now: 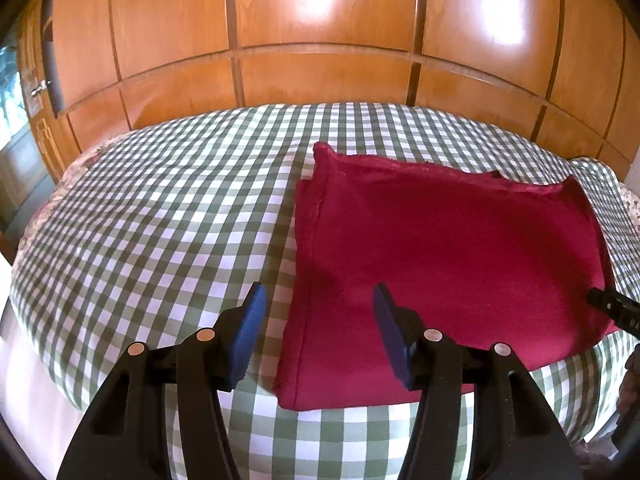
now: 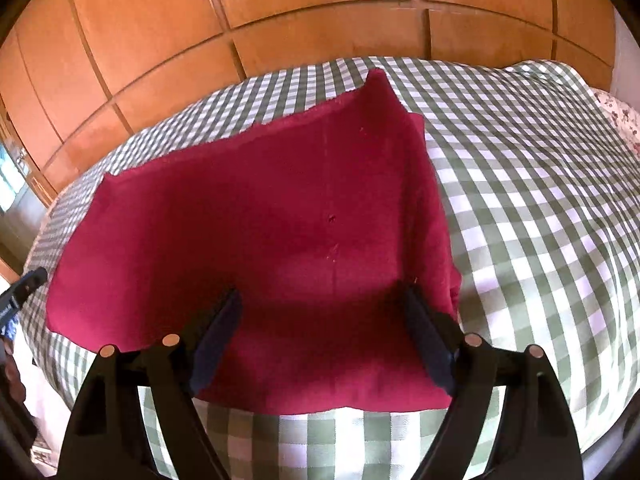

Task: Fold small clothes
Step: 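Release the folded sweater and straighten its edges with both grippers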

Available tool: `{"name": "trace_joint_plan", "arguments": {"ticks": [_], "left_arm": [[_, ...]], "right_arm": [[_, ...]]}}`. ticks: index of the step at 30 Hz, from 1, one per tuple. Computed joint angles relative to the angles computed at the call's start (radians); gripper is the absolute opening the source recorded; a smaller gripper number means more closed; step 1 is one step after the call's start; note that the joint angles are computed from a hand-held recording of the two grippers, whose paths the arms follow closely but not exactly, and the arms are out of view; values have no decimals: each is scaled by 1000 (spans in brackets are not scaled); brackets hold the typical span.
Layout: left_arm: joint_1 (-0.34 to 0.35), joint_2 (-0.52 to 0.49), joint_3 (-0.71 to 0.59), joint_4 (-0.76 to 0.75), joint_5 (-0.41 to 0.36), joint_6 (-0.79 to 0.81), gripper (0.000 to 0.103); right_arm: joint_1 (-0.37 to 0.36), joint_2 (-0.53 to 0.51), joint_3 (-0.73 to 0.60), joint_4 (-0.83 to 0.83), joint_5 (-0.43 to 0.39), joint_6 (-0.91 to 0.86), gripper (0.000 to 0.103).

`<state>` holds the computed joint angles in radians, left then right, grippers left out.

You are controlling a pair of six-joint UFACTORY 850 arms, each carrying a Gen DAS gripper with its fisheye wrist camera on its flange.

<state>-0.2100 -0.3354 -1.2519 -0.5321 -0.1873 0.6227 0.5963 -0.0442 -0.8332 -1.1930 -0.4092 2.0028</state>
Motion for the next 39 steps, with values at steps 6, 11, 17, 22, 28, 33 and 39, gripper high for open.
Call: {"name": "trace_joint_plan", "arguments": {"ticks": [6, 11, 17, 22, 28, 33, 39], "left_arm": [[28, -67, -92, -39, -76, -10, 55], [68, -183, -259, -130, -266, -29, 47], [92, -311, -435, -204, -444, -71, 47], [81, -402, -552, -155, -499, -140, 4], [38, -345, -444, -11, -283, -184, 4], [27, -358, -436, 97, -249, -292, 5], [-4, -217, -274, 185, -87, -297, 6]], "right_arm": [[6, -14, -5, -14, -14, 5, 87], [5, -15, -4, -24, -14, 9, 88], [9, -19, -7, -27, -19, 9, 88], [15, -29, -14, -30, -32, 7, 89], [20, -37, -13, -58, -38, 34, 90], [26, -42, -15, -54, -46, 21, 90], [7, 14, -11, -36, 2, -16, 89]]}}
